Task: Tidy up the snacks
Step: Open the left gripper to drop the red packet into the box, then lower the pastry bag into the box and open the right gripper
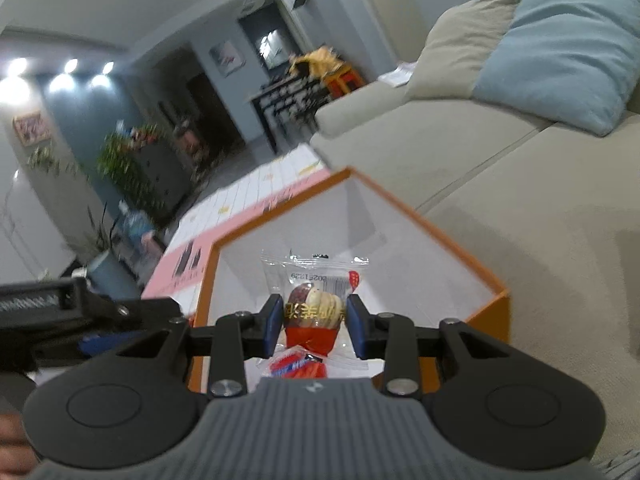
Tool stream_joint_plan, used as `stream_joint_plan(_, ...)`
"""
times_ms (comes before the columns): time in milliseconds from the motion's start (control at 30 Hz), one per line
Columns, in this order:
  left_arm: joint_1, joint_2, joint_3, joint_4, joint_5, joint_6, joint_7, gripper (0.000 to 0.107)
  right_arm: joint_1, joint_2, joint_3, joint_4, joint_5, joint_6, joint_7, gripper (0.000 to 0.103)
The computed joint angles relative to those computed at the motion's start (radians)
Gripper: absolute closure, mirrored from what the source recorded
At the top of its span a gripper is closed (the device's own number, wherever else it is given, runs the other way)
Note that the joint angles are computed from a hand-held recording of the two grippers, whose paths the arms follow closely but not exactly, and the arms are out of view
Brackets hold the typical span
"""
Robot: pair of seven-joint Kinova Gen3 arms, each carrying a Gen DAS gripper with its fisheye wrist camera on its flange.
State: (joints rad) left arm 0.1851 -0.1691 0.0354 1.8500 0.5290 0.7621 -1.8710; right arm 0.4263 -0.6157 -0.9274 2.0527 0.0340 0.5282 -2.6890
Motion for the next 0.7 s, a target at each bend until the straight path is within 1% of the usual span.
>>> stream_joint_plan(33,0.005,-0.005,-0.013,-0.001,-0.01,0.004,0.006,0.023,0.004,0.015,-0.014,-0.006,0.004,0.0,0.008,0.07)
stream_joint_plan(67,0.023,-0.011,-0.044,0.004,-0.003,0.003,-0.005,0.023,0.013,0.026,-0.031,-0.014,0.011,-0.001,0.015,0.07)
stream_joint_plan(100,0.023,-0.014,-0.065,0.009,0.019,0.009,-0.032,0.023,0.018,0.042,-0.045,-0.021,0.019,-0.003,0.026,0.07)
stream_joint_plan(167,-0.022,-0.021,-0.056,0.009,0.028,0.031,-0.06,0.023,0.003,0.091,-0.061,-0.035,0.035,-0.005,0.061,0.07)
stream_joint_plan(200,-0.033,-0.025,-0.055,0.01,0.024,0.032,-0.065,0.023,-0.019,0.126,-0.063,-0.042,0.04,-0.006,0.08,0.07)
stream_joint_plan(233,-0.037,-0.028,-0.059,0.013,0.025,0.026,-0.073,0.023,-0.023,0.143,-0.079,-0.05,0.055,-0.004,0.084,0.07)
stream_joint_plan(300,-0.048,-0.032,-0.062,0.02,0.022,0.014,-0.074,0.023,-0.009,0.168,-0.129,-0.082,0.102,0.035,0.107,0.07)
stream_joint_plan(333,-0.054,-0.029,-0.066,0.019,0.023,0.018,-0.073,0.023,-0.016,0.184,-0.134,-0.088,0.117,0.038,0.119,0.07)
stream_joint_plan(433,-0.068,-0.009,-0.07,-0.002,0.022,0.053,-0.056,0.025,-0.1,0.226,-0.092,-0.079,0.135,0.005,0.141,0.071)
stream_joint_plan(533,-0.08,-0.014,-0.084,0.004,0.044,0.055,-0.098,0.025,-0.125,0.249,-0.118,-0.092,0.2,0.035,0.129,0.071)
stream_joint_plan(600,-0.088,-0.022,-0.082,0.01,0.039,0.048,-0.109,0.025,-0.156,0.254,-0.099,-0.085,0.209,0.031,0.11,0.071)
stream_joint_plan(633,-0.091,-0.025,-0.08,0.012,0.033,0.044,-0.109,0.025,-0.161,0.254,-0.108,-0.09,0.22,0.041,0.093,0.071)
stream_joint_plan(700,-0.096,-0.028,-0.078,0.012,0.021,0.045,-0.105,0.025,-0.19,0.261,-0.094,-0.089,0.239,0.046,0.076,0.071)
